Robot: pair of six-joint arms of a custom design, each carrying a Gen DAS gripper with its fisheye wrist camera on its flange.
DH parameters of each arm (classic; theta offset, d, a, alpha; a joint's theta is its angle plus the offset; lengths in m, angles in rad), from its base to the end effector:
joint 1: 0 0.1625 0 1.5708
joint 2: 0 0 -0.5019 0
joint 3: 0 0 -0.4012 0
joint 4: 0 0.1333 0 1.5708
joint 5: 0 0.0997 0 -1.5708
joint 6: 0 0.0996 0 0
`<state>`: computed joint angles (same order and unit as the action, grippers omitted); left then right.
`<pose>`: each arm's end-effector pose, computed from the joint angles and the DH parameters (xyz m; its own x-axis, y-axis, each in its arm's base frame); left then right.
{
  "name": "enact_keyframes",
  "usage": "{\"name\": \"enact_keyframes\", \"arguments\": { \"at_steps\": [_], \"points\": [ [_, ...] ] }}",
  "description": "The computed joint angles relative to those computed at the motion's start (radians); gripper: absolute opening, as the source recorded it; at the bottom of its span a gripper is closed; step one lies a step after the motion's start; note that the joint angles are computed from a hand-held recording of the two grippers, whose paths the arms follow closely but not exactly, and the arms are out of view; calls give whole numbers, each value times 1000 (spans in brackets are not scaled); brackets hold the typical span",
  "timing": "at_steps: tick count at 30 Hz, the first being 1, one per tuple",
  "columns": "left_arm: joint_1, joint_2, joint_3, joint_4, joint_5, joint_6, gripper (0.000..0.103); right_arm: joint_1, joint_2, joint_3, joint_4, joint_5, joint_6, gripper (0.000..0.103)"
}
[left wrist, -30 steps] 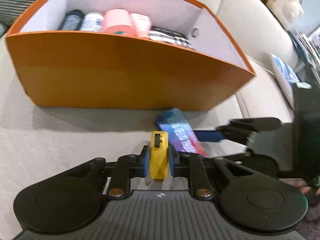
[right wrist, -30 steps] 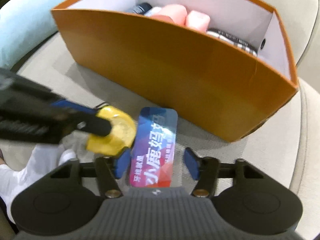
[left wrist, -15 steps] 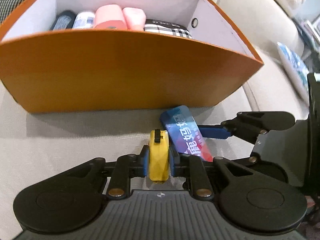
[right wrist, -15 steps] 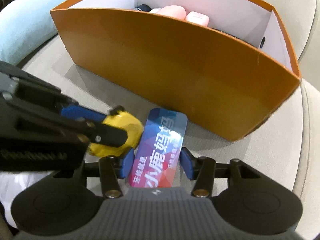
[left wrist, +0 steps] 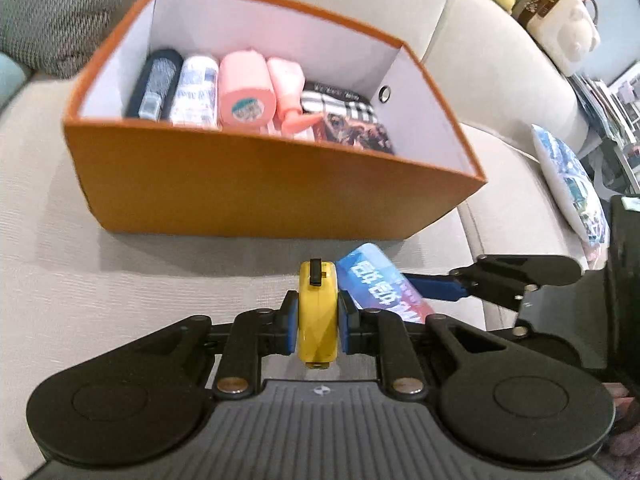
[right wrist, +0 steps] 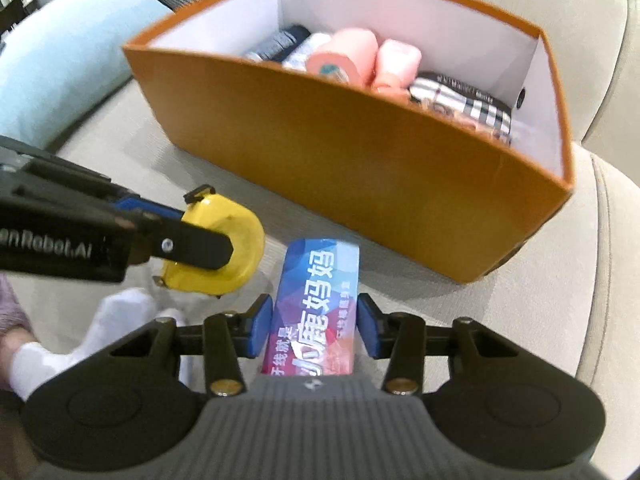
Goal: Organize rigid objects
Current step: 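Lift the tape measure and printed card up over the orange box, then lower the tape measure and card into the box and open both grippers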
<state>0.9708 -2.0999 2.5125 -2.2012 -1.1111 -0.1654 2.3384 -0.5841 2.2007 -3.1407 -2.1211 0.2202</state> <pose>0.0162 -0.2907 0.3693 -0.8737 0.2884 -0.3917 0.4131 0.8651 -0.2845 0.4028 -0.3005 -0.0510 -0.7335 -0.4377 0.5200 -0.5466 0.8346 -0.0685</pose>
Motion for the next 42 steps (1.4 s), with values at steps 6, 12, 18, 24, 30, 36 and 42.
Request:
{"name": "enact_keyframes", "arguments": {
  "at_steps": [6,12,18,24,30,36,42],
  "points": [
    [-51,-50,-84,102,-24,-22,21,78,-97,-26,87,-33,21,47],
    [-25,9,-162,43,-49,40,21,96,-139,-88,92,-45,34,47],
    [28,132,-220,-77,-33,122,21,49,-107,-193,153,-58,52,47],
    [129,259,-262,-140,-50,180,21,-43,-56,-287,259,0,254,47],
    [238,352,-289,-174,-63,185,21,-89,13,-376,402,28,334,47],
    [280,385,-298,-203,-63,220,21,-125,56,-420,478,51,370,47],
    [291,404,-309,-201,-79,231,21,-153,80,-451,524,78,402,47]
  ]
}}
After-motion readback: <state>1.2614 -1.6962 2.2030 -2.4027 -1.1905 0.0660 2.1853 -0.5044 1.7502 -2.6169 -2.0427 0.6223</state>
